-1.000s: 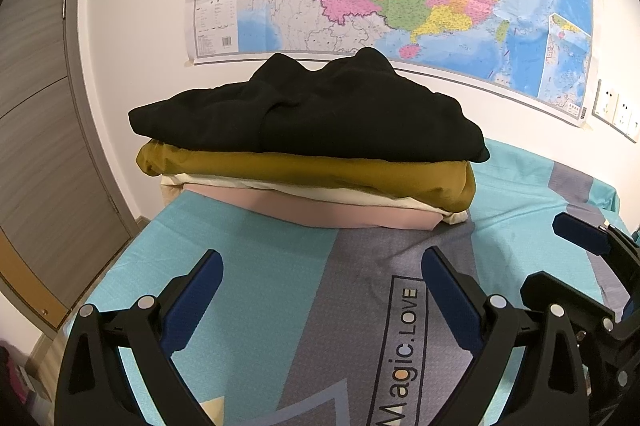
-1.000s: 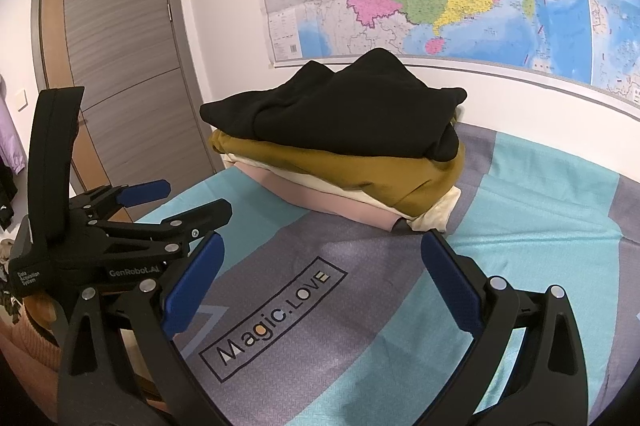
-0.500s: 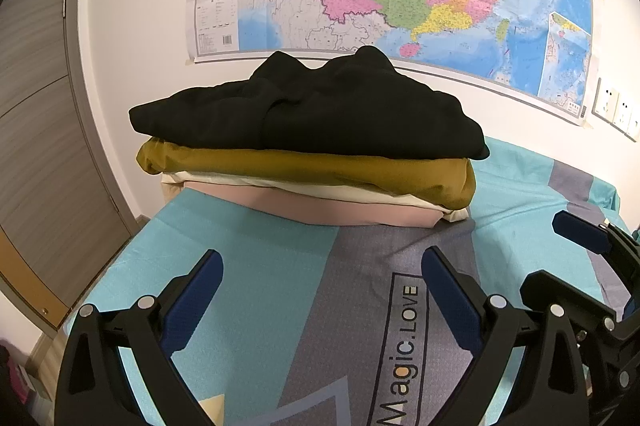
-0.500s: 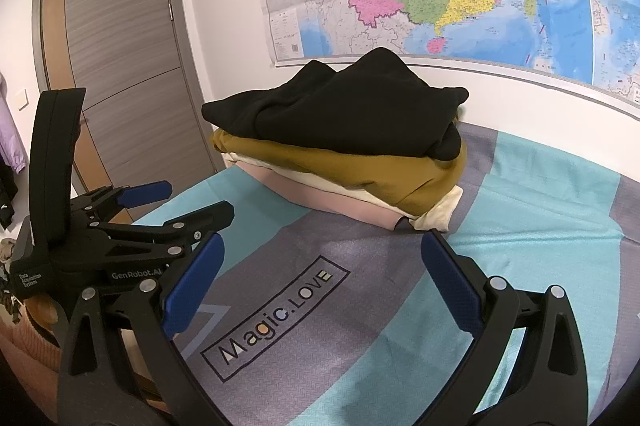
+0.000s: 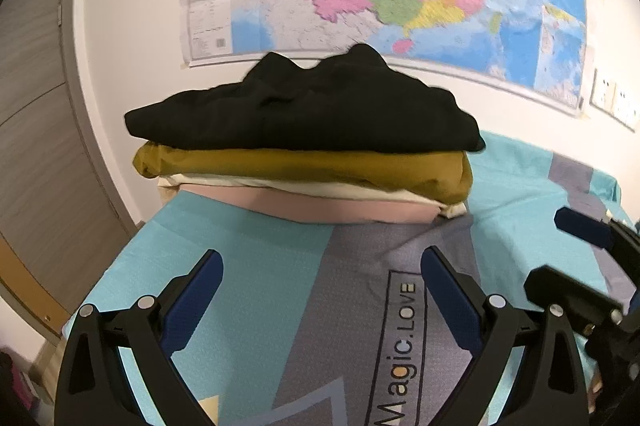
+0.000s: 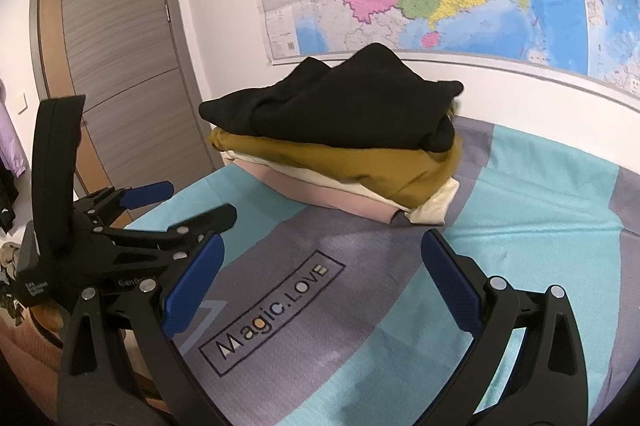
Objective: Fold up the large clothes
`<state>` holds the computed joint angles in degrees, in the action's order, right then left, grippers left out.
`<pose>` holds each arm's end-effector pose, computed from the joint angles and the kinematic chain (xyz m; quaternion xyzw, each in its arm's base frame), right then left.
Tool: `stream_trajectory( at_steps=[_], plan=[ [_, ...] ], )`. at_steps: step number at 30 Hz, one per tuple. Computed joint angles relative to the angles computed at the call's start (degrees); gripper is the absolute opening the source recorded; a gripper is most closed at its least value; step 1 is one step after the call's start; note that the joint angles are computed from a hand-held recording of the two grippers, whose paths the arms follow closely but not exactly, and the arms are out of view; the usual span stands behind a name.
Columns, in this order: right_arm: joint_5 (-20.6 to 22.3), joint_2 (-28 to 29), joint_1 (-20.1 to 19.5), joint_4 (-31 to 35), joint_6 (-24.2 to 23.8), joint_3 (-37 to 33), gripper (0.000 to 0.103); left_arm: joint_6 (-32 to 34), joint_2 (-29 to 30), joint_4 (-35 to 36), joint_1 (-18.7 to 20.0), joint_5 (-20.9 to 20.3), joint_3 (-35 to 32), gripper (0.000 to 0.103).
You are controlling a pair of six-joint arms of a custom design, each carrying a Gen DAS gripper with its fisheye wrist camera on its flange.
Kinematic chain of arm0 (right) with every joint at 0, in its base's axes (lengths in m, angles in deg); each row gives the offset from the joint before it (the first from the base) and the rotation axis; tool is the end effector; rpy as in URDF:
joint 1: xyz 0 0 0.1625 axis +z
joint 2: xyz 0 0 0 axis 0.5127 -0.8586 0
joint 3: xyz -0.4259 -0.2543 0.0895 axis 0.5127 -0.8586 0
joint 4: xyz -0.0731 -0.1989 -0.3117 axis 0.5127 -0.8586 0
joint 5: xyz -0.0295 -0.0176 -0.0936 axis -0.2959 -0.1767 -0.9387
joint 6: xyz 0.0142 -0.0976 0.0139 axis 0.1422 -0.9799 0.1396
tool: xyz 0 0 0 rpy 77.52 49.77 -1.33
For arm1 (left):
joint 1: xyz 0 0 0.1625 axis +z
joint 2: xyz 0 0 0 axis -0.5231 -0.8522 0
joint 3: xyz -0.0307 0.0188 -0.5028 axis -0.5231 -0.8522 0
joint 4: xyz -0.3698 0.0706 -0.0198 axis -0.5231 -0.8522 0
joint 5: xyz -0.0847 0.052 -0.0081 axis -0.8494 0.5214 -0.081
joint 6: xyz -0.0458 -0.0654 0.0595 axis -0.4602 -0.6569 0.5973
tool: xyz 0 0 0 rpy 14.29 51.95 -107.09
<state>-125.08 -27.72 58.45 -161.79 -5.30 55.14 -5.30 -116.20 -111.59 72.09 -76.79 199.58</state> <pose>0.1073 -0.5326 0.1679 0.2140 -0.8155 0.4758 0.2505 -0.2992 -0.5319 0.0460 0.2915 0.8423 -0.3416 0.2981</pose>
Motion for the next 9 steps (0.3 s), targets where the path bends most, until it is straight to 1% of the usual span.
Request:
stream_trajectory(
  at_steps=[1, 3, 5, 7, 9],
  plan=[
    [-0.03, -0.13, -0.28, -0.48, 0.21, 0.40, 0.097, -0.42, 0.12, 1.07, 0.08, -0.46, -0.26, 0.096],
    [-0.27, -0.83, -1.29, -1.84, 1.13, 1.93, 0.097, -3.61, 0.43, 5.56, 0.42, -2.27, -1.21, 0.096],
    [-1.88, -1.42, -2.45, -4.57, 2.30, 3.73, 0.097, -5.07, 1.37, 8.40, 0.63, -4.98, -2.22, 0.096],
    [-5.03, -2.26, -4.09, -7.65, 3.84, 6.07, 0.097, -6.28, 3.07, 11.90, 0.42, -7.26, -3.85, 0.096],
    [-9.45, -3.07, -5.83, -10.63, 5.39, 8.28, 0.097, -6.38, 5.01, 13.47, -0.09, -9.86, -5.28, 0.096]
  ],
)
